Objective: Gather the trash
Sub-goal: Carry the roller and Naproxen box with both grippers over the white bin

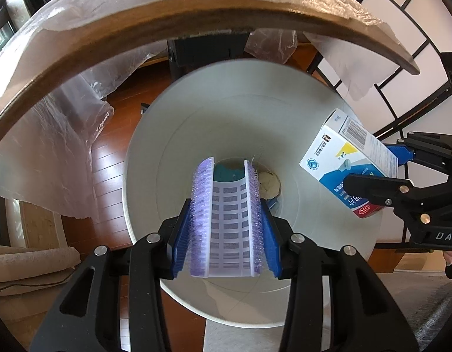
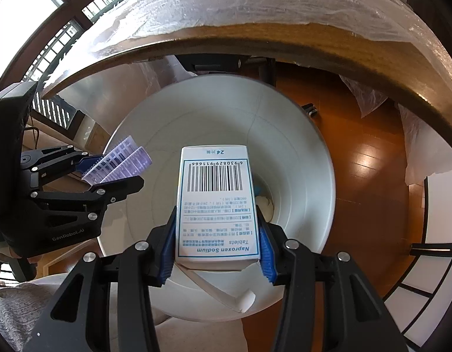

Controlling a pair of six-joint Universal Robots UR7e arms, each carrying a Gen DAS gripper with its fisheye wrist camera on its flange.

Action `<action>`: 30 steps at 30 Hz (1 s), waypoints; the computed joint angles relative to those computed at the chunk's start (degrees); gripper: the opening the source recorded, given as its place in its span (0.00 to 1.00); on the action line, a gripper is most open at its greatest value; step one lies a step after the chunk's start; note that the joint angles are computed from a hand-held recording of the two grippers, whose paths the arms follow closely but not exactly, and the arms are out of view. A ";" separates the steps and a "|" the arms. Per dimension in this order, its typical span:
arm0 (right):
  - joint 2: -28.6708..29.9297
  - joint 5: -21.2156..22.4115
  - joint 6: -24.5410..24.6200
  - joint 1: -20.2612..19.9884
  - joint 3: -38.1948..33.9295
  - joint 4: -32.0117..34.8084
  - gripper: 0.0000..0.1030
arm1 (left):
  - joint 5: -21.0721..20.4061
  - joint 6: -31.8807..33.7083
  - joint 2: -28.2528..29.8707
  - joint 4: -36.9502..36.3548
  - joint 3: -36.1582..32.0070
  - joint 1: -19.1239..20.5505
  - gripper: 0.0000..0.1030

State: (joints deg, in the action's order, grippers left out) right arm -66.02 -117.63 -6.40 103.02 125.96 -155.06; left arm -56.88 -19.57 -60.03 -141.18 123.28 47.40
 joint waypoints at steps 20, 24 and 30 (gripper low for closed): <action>2.16 -0.99 0.20 -1.37 -0.47 -0.13 0.44 | 0.64 1.95 3.13 1.60 -2.65 1.70 0.43; 2.41 -1.28 0.38 -1.54 -0.52 -0.10 0.44 | 0.71 2.31 3.55 1.77 -3.00 2.01 0.43; 2.56 -1.69 0.68 -1.85 -0.50 0.00 0.44 | 0.98 2.92 4.10 2.04 -3.33 2.27 0.43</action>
